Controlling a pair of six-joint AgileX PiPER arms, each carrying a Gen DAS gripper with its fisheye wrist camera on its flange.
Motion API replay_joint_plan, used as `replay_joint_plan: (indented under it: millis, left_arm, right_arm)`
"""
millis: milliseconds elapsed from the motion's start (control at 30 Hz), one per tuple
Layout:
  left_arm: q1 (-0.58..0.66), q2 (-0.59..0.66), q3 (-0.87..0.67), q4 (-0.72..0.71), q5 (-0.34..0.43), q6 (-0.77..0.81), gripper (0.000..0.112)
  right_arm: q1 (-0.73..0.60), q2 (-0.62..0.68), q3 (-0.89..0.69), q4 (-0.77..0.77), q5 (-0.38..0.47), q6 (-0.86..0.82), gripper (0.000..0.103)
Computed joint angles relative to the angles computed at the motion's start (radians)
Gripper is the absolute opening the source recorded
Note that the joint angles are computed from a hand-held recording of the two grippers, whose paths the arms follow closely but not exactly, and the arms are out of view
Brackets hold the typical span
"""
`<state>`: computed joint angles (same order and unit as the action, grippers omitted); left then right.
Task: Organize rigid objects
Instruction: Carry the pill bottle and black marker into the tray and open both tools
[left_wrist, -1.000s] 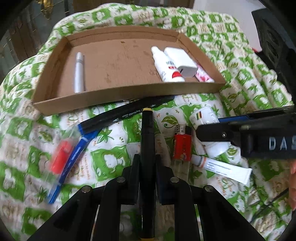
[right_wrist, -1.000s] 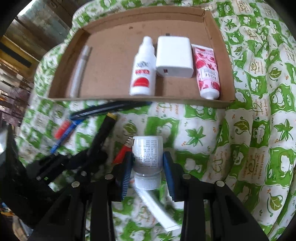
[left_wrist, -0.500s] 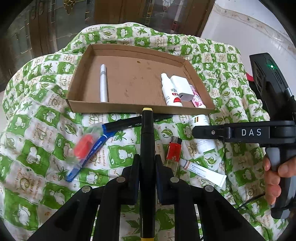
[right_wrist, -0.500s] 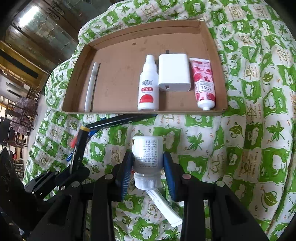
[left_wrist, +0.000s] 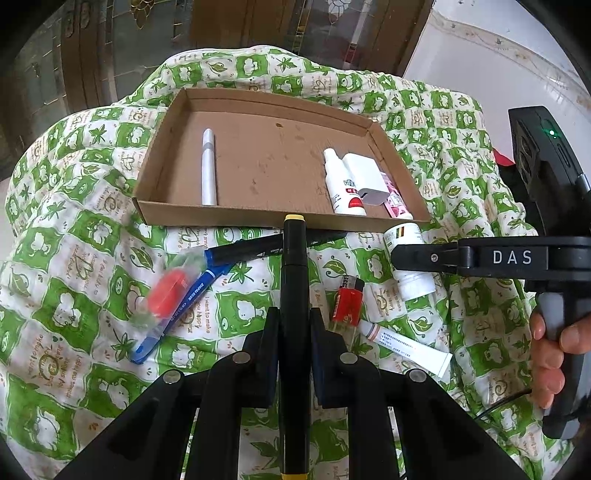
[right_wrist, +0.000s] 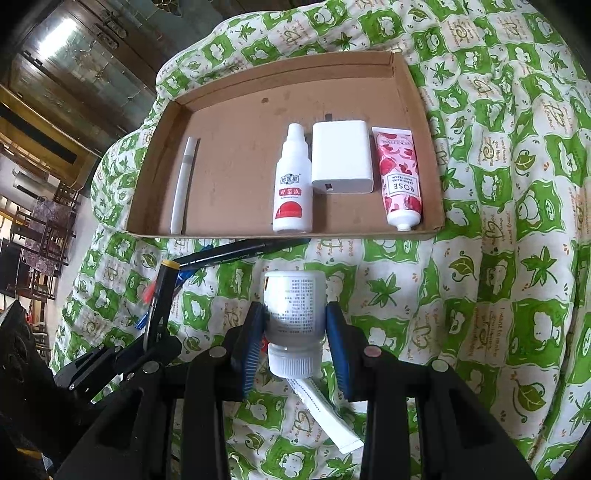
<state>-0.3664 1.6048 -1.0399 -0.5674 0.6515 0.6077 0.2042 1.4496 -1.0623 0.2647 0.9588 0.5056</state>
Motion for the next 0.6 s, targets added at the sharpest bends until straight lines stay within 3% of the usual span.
replay_joint_plan:
  millis: [600]
  left_arm:
    - [-0.009, 0.007, -0.056, 0.015, 0.018, -0.025, 0.014]
  right_arm:
    - [-0.030, -0.029, -0.009, 0.003, 0.004, -0.005, 0.033]
